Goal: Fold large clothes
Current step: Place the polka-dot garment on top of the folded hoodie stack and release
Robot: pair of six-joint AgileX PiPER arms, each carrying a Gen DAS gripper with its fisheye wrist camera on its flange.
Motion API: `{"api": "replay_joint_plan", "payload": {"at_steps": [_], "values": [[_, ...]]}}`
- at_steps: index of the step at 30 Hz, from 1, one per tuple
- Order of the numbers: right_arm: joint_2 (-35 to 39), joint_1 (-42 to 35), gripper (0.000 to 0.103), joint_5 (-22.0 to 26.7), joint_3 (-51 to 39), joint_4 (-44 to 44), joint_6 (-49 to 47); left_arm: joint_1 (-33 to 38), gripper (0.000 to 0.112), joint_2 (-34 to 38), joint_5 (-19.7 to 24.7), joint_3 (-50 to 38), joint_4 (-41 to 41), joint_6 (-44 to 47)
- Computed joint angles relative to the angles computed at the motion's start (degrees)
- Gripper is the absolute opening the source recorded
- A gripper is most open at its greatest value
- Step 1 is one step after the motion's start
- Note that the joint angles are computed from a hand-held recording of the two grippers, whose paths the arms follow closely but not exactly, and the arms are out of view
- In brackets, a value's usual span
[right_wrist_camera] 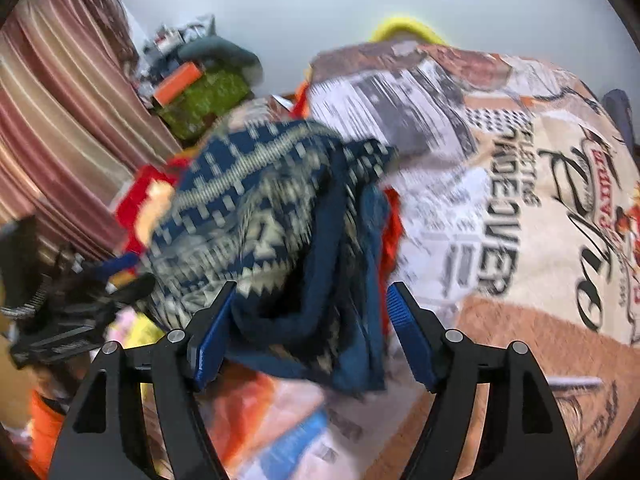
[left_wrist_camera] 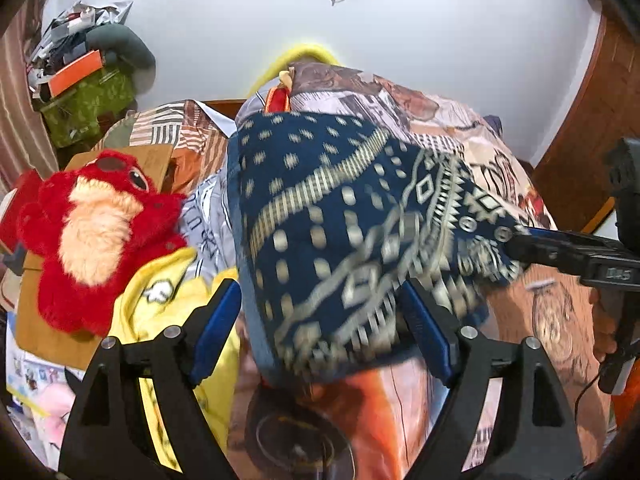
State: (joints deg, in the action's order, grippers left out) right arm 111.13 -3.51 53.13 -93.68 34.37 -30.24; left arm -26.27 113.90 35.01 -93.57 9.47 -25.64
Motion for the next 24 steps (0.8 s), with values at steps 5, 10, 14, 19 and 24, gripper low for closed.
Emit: {"api": "replay_joint_plan", "payload": {"at_steps": [5, 10, 14, 19, 24], "values": [[-7.82, 0.09, 0.071, -3.89, 8.63, -4.01, -1.24, -4.20, 0.081, -5.40, 0.97, 6.52, 9.17, -8.96], [-19.67, -2.25, 0.071, -5.85, 16.62, 0.87, -7.04, -9.91, 0.081, -14.46, 2.75, 11.51, 19.50, -20.20], [-30.35, -5.25, 0.071, -4.96, 21.08, 7.24, -11.74, -18.91, 0.081, -22.63, 8.59, 13.86, 35.33, -33.07], [-43.23, -9.90, 0.071, -3.13, 24.73, 15.83, -16.13, -33.33, 0.081, -28.43, 20.88, 13.58, 52.84, -44.63], [-54.34, -16.68, 0.071, 0.83, 28.68, 24.91, -20.54, -47.12, 0.081, -31.19, 31.86, 13.28, 64.78, -52.82]]}}
